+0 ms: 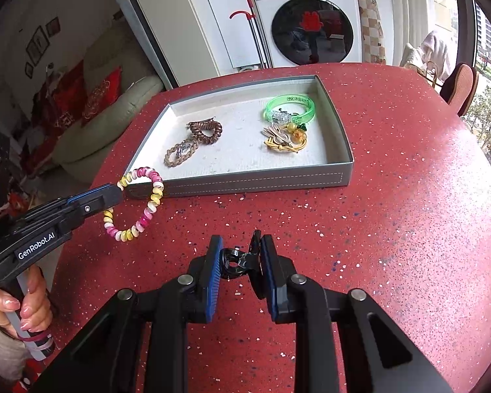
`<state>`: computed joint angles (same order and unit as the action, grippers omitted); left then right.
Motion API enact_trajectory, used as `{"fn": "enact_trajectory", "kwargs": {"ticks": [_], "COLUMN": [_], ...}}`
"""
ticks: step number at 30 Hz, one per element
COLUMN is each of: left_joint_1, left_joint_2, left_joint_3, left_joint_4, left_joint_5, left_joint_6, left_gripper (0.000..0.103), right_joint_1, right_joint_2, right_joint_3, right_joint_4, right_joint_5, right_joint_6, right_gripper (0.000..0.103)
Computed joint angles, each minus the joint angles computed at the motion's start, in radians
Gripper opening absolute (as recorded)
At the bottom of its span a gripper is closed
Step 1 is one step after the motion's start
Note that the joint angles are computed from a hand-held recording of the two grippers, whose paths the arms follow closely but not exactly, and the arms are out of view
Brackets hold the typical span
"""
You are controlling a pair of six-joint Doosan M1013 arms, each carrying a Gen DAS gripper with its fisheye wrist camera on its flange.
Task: Organize jewelry
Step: 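Carry the beaded bracelet and black claw clip over the tray with both tools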
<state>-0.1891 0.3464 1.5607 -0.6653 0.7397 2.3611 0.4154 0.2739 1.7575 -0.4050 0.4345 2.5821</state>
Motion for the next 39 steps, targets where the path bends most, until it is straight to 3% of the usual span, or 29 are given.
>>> {"fn": "enact_trajectory", "kwargs": {"ticks": [19, 39], "left_joint_1": [-0.01, -0.065], "left_joint_2": [0.063, 0.139], "left_joint_3": [-0.096, -0.2], "left_joint_4": [0.021, 0.172], "left_joint_5": [-0.011, -0.059], "left_joint_6": [-0.094, -0.228], "left_gripper": [0.028, 0.028], "right_joint_1": [-0.051, -0.106], "right_joint_2": [0.042, 0.11], "right_joint_3": [-0.094, -0.177], "right_joint_4": [0.079, 0.105], "right_joint_5": [-0.003, 0.039], "right_joint_6": [-0.077, -0.128], "right_gripper": [0.026, 0.026]}}
